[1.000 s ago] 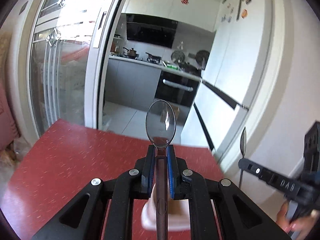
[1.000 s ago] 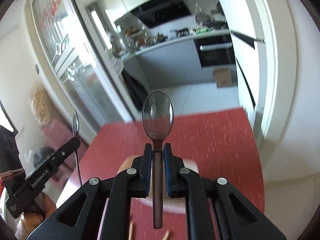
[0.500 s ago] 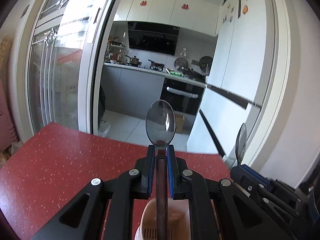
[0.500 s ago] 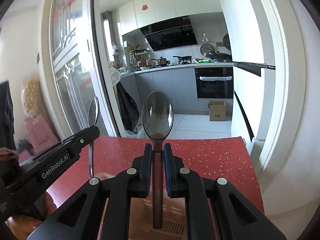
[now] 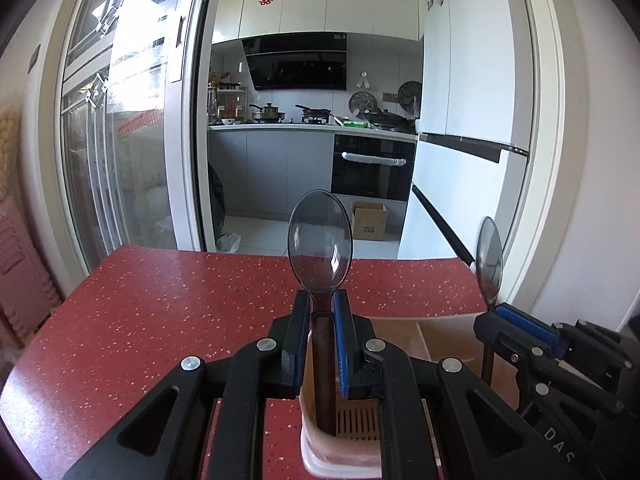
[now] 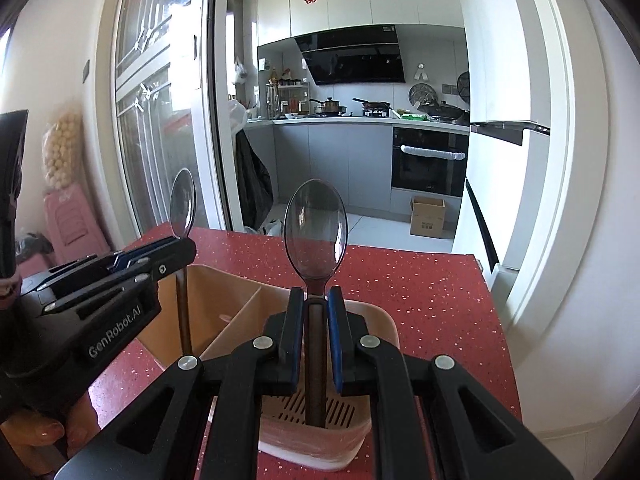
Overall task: Organize utensils
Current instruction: 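Lift both held spoons and carry them over the pink caddy, then lower both spoons into the caddy and open both grippers, then return both tools to the utensils and grasp another spoon each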
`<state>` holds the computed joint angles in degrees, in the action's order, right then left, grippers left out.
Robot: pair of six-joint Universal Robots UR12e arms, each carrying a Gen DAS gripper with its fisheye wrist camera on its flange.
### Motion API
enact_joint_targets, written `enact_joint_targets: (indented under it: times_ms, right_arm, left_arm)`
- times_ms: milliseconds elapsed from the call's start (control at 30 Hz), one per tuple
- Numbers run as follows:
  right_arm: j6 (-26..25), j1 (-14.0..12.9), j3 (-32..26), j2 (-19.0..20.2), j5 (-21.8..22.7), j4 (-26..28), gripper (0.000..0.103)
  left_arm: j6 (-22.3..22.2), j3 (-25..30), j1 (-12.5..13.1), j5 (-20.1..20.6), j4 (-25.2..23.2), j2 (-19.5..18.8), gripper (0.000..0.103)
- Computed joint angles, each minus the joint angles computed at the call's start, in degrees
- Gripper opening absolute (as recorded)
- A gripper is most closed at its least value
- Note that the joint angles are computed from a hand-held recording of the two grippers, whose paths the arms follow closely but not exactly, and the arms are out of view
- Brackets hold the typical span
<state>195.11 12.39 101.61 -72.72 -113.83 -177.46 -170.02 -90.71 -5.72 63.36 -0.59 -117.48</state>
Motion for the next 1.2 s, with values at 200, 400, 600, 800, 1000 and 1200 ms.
enact_joint_targets:
  times_ms: [200,400,600,800,1000,1200]
  right_arm:
    - [1.04,-0.19,-0.04,-0.69,1.21,1.56,0.043]
    - [3.67,0.05,1.04,-2.09,-0.05,0.22,0.043]
    - [7.2,0.11,3.41,-4.72,-0.47,0.05,0.047]
    - [9.71,1.09,5.61,-7.59,-0.15,3.62,0.069]
    - [16.33,1.74,7.95,-10.94,5.9,13.32,0.074]
    - [21.54,2.93,10.2,-13.05,12.02,23.59,0.074]
  left_arm:
    - [1.32,-0.3,0.11,0.42,-1.65,0.42,0.042]
    - [-0.67,-1.29,0.17,2.45,1.5,0.71,0.103]
    - [-0.63,-1.66,1.13,1.07,-0.59,1.84,0.103]
    - [0.92,-5.1,3.48,-0.71,-2.26,5.26,0.103]
    - [8.99,-10.7,6.57,1.76,-15.16,10.69,0.103]
    - [12.37,-15.64,9.36,5.59,-24.1,13.82,0.103]
